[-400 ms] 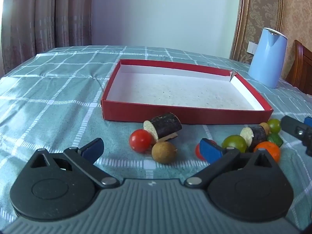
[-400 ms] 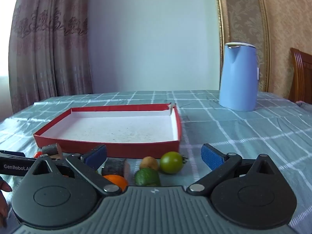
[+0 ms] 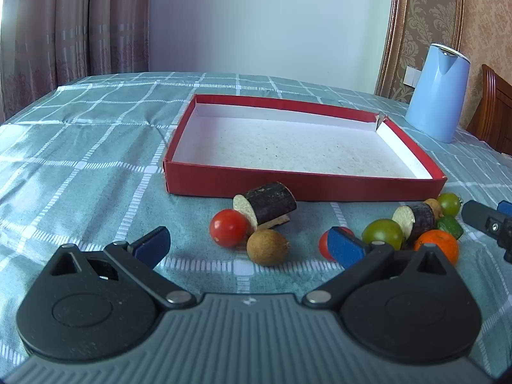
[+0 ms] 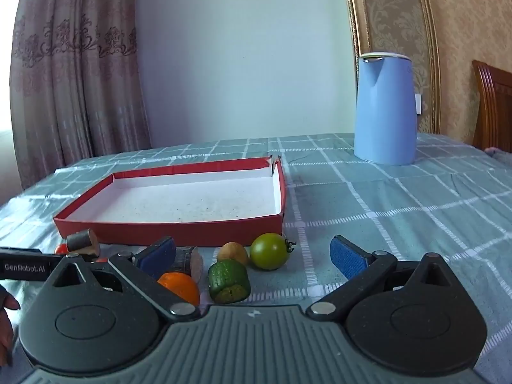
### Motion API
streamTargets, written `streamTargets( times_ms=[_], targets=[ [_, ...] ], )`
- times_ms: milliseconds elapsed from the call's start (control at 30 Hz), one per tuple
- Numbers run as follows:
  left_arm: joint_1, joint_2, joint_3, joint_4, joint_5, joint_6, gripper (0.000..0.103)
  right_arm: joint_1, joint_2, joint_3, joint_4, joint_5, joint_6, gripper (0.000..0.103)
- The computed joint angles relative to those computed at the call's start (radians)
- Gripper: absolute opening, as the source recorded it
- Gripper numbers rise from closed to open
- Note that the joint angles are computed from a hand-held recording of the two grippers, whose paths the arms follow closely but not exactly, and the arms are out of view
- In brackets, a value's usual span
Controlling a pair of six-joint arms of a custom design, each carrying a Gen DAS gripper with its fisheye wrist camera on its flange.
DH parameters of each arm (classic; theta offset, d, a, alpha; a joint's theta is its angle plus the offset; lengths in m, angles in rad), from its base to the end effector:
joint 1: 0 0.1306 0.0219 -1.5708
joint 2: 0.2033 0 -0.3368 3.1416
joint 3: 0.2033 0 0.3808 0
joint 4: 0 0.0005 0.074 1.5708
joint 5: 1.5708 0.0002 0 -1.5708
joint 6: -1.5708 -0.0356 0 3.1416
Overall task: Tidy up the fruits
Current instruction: 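Move both grippers toward the fruits in front of the red tray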
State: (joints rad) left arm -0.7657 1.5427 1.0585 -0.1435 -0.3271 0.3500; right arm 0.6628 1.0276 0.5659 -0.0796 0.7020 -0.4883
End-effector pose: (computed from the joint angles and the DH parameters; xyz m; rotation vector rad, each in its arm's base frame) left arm 0.3714 -0.3419 0.2216 0.2687 2.1575 -0.2815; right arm 0.2802 0.1889 0.2262 0.2305 1.9617 0.0013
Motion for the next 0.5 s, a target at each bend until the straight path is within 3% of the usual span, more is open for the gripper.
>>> streamTargets(
  times_ms=[200,333,500],
  targets=[
    [-0.002,0.004,0.003,0.002,-0.001,-0.001,0.103,-0.008,0.011,0.018,-0.039,0.003,0.014,0.103],
    [-0.001,0.009,0.007,0.002,0.000,0.000,0.103,-0.020,0.019,0.007,0.013,0.003,0.042,0.103],
    [-0.001,0.007,0.005,0.001,0.005,0.005,0.103,-0.018,0.022,0.008,0.009,0.000,0.040,0.103]
  ],
)
